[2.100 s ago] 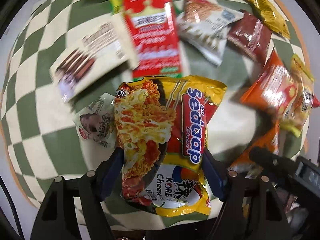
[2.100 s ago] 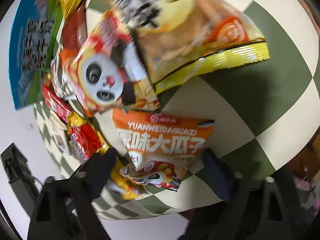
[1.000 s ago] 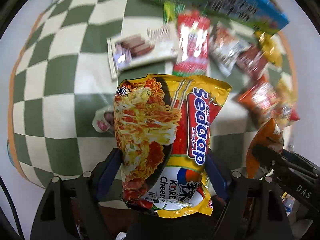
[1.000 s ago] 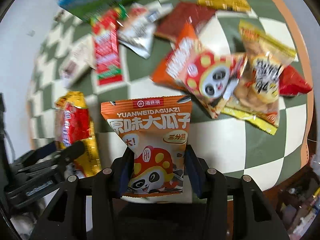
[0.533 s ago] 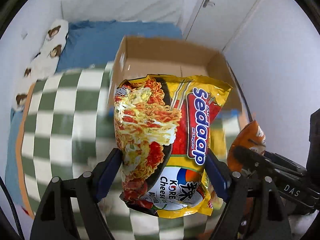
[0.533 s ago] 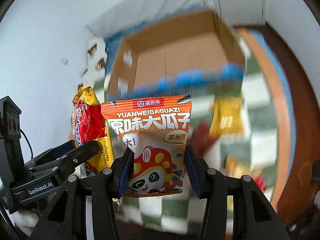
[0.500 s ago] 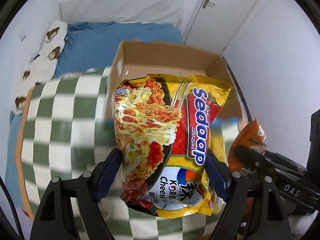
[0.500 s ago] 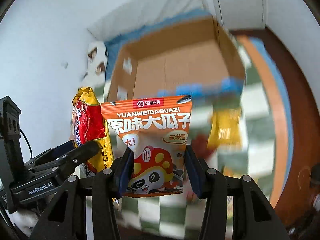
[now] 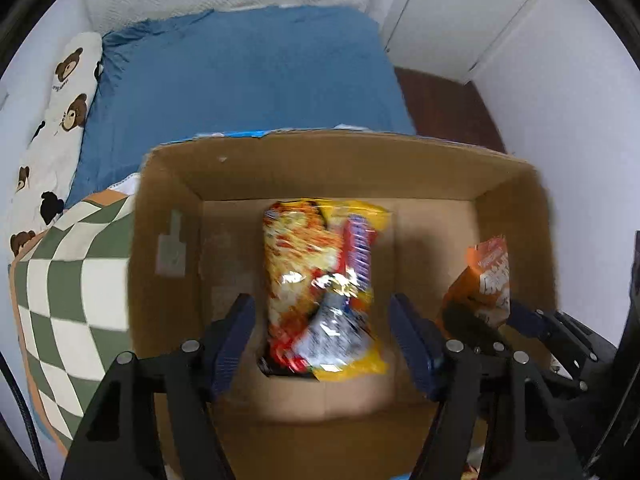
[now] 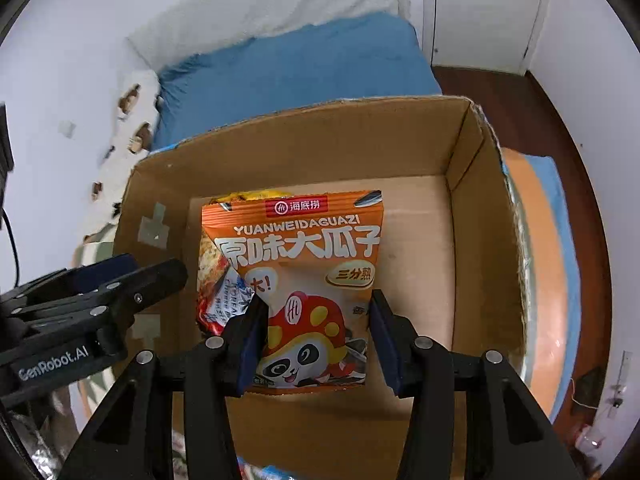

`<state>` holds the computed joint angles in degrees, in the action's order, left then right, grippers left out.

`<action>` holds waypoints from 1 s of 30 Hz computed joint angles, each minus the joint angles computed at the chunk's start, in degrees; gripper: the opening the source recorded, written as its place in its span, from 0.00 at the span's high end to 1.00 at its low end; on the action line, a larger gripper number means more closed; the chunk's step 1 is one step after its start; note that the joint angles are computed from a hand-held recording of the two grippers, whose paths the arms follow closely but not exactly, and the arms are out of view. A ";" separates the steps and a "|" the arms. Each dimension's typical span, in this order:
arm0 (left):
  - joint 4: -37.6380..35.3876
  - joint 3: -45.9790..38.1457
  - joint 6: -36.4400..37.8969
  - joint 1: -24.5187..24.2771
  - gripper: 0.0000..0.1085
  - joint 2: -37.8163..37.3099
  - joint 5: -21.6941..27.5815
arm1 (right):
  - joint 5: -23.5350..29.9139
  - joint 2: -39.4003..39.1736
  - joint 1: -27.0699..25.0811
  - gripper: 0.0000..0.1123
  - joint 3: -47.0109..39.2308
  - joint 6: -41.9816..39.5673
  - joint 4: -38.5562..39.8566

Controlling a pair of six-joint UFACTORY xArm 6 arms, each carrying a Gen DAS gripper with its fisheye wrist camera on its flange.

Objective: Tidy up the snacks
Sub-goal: 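Carry both packs into the cardboard box and open both tools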

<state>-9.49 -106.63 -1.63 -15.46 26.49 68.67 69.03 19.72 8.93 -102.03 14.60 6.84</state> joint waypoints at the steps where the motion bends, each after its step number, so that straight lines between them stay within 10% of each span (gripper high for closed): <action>1: 0.17 -1.44 -0.39 -0.01 0.39 1.63 0.77 | 0.83 2.74 -0.27 0.54 -2.46 -0.14 -0.32; 7: 2.34 -8.59 -0.82 -0.29 0.39 8.10 3.75 | 6.51 15.52 -1.43 0.53 -15.25 -1.27 -2.51; 11: 2.77 -7.57 -1.76 -0.30 0.36 7.42 2.90 | 7.98 17.40 -2.43 0.21 -17.04 -1.85 -2.66; 16: 2.57 -3.53 -1.96 -0.21 0.14 4.41 0.35 | 7.84 15.86 -3.16 0.18 -16.11 -2.59 -3.34; 30: 4.23 9.97 -1.70 -0.18 0.13 -7.09 -6.66 | 2.81 1.42 0.07 0.14 -1.66 0.55 -6.82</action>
<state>-5.25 -96.66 -3.33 -15.64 19.40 62.00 71.84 21.14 9.00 -103.68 15.15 0.02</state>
